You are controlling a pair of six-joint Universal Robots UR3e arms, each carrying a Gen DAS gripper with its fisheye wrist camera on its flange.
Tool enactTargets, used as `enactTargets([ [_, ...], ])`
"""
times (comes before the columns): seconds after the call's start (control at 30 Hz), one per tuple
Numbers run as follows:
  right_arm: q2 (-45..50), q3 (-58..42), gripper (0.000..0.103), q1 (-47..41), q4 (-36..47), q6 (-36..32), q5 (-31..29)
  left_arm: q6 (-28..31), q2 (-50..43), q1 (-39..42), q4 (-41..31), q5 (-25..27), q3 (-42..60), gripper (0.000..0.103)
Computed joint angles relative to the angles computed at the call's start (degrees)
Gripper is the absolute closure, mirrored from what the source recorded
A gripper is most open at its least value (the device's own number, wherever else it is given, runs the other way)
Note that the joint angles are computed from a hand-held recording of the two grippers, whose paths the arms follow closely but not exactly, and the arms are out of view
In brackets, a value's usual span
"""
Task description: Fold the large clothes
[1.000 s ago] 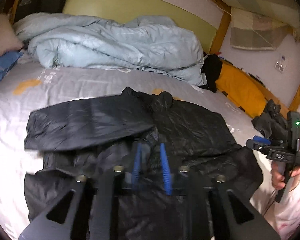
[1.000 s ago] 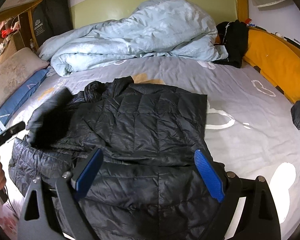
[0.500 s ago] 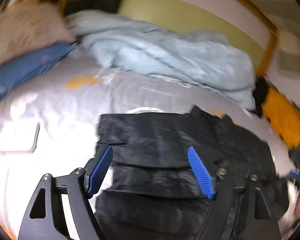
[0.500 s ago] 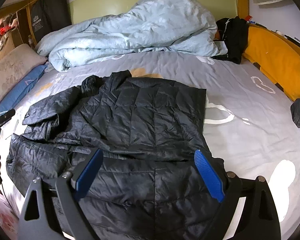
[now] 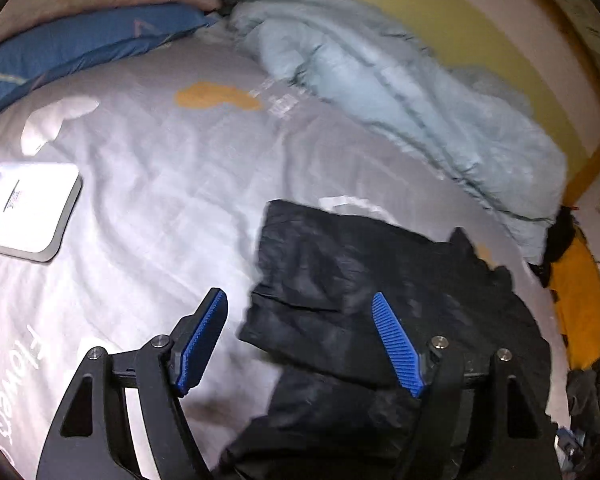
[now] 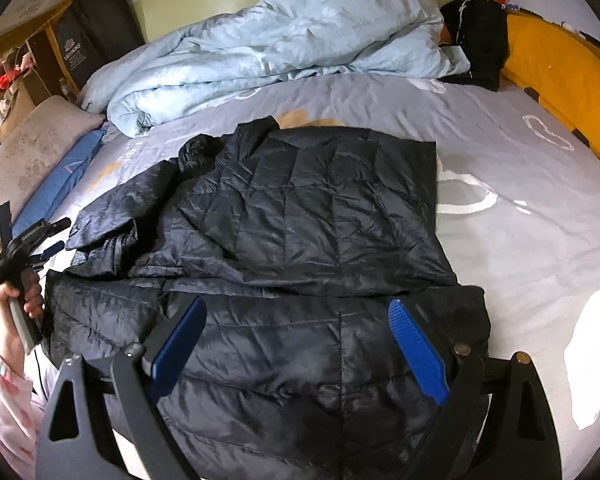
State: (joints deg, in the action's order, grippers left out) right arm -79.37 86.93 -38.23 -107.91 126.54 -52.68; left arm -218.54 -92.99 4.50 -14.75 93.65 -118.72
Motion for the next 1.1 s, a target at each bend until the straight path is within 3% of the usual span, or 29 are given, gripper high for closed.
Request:
enactTargets([
  [0.1,0.33,0.28,0.011,0.48,-0.88,-0.17,-0.89,-1.01,-0.78,2.51,-0.02,-3.24,-1.31,0.031],
  [0.13,0.46,0.3,0.011,0.72,-1.28,-0.08,-1.13,-0.66,-1.19,3.46,1.38,-5.18,-2.28,0.043],
  [0.17,0.66,0.2,0.011,0.99,-1.6,0.13,-1.25,0.3,-1.53,4.19,2.86,-7.08,-3.06,0.072],
  [0.2,0.7,0.26,0.011,1.24,-1.89,0.27,-1.34,2.15,-2.07,4.68,3.87,-9.14,-3.33,0.086],
  [0.23,0.69,0.33,0.011,1.42,-2.15,0.36,-1.43,3.77,-2.57,4.11,4.38,-9.0,-2.9,0.091],
  [0.27,0.61,0.58,0.011,1.59,-2.63,0.51,-1.55,4.67,-3.14,1.85,6.69,-5.64,-2.47,0.094],
  [0.4,-0.7,3.38,0.011,1.77,-6.44,0.59,-2.19,8.8,-3.91,-8.2,13.45,6.12,1.66,0.094],
  [0.5,-1.94,5.88,0.011,1.71,-10.97,1.67,-2.5,12.87,-5.15,-16.96,12.39,13.83,9.37,0.094],
  [0.63,-2.22,4.81,0.011,0.49,-11.07,2.9,-0.81,13.91,-5.89,-23.8,10.38,13.11,17.23,0.094],
  [0.73,-2.22,4.15,0.011,-0.79,-12.47,4.92,0.62,15.67,-9.33,-28.47,4.05,12.56,26.81,0.094],
  [0.9,-1.8,5.3,0.011,-1.37,-20.35,8.98,-0.14,13.92,-23.26,-32.55,-5.94,8.72,49.52,0.094],
  [1.03,-0.22,2.21,0.011,-2.12,-18.29,10.14,0.86,9.38,-36.77,-35.98,-14.11,10.87,70.35,0.094],
  [1.1,0.17,1.51,0.011,-2.41,-18.46,10.39,0.99,7.83,-43.01,-36.47,-19.06,8.57,80.88,0.094],
])
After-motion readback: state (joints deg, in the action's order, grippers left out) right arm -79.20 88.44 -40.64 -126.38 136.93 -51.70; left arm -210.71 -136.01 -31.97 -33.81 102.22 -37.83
